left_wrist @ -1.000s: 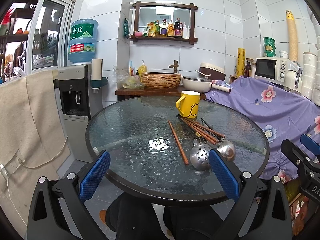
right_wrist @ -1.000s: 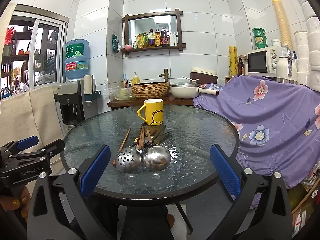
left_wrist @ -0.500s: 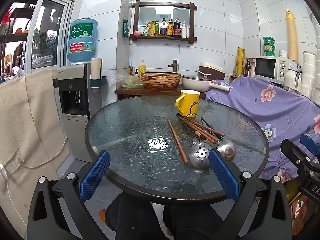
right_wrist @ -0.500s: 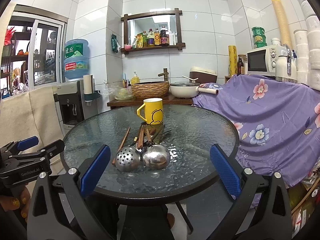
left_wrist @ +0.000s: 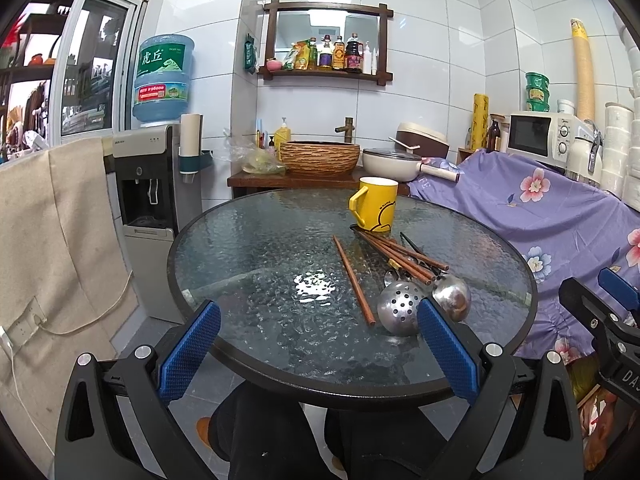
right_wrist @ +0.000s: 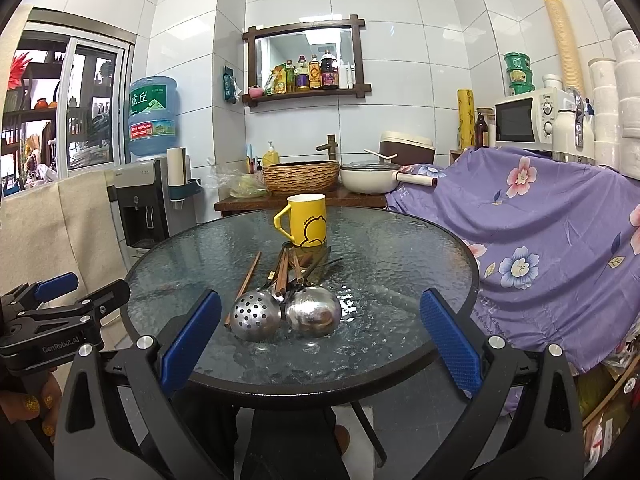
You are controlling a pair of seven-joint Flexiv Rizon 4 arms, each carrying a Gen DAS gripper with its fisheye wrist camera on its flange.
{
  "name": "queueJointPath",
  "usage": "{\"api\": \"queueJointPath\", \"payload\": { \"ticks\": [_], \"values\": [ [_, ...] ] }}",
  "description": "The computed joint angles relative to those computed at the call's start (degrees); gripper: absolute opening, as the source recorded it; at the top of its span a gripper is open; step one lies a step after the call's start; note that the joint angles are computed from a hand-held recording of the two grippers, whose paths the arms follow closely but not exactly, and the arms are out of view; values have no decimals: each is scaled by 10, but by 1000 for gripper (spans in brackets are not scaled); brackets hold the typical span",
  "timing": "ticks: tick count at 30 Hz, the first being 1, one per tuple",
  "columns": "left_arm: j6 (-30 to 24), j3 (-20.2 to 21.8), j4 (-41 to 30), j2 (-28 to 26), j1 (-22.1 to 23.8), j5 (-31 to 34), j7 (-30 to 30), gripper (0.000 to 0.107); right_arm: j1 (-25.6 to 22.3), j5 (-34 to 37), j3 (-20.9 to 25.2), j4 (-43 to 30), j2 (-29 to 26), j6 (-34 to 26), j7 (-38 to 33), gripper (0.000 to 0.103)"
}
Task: Organize utensils
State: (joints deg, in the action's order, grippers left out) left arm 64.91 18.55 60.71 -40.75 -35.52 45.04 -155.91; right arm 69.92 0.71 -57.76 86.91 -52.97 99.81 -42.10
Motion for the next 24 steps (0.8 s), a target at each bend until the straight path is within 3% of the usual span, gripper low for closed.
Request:
{"api": "queueJointPath", "payload": {
  "ticks": [16, 20, 24],
  "values": [
    [10, -13, -5, -11, 11, -17, 31, 97, -9, -9, 17, -1, 4, -3, -15, 98],
    [15, -32, -5, -23, 29, -53, 71, 97, -30, -28, 42, -15, 6, -12, -20, 98],
    [14, -36, -6, -36, 37, -88, 102, 97, -78, -67, 105, -45, 16, -33, -26, 98]
  ]
}}
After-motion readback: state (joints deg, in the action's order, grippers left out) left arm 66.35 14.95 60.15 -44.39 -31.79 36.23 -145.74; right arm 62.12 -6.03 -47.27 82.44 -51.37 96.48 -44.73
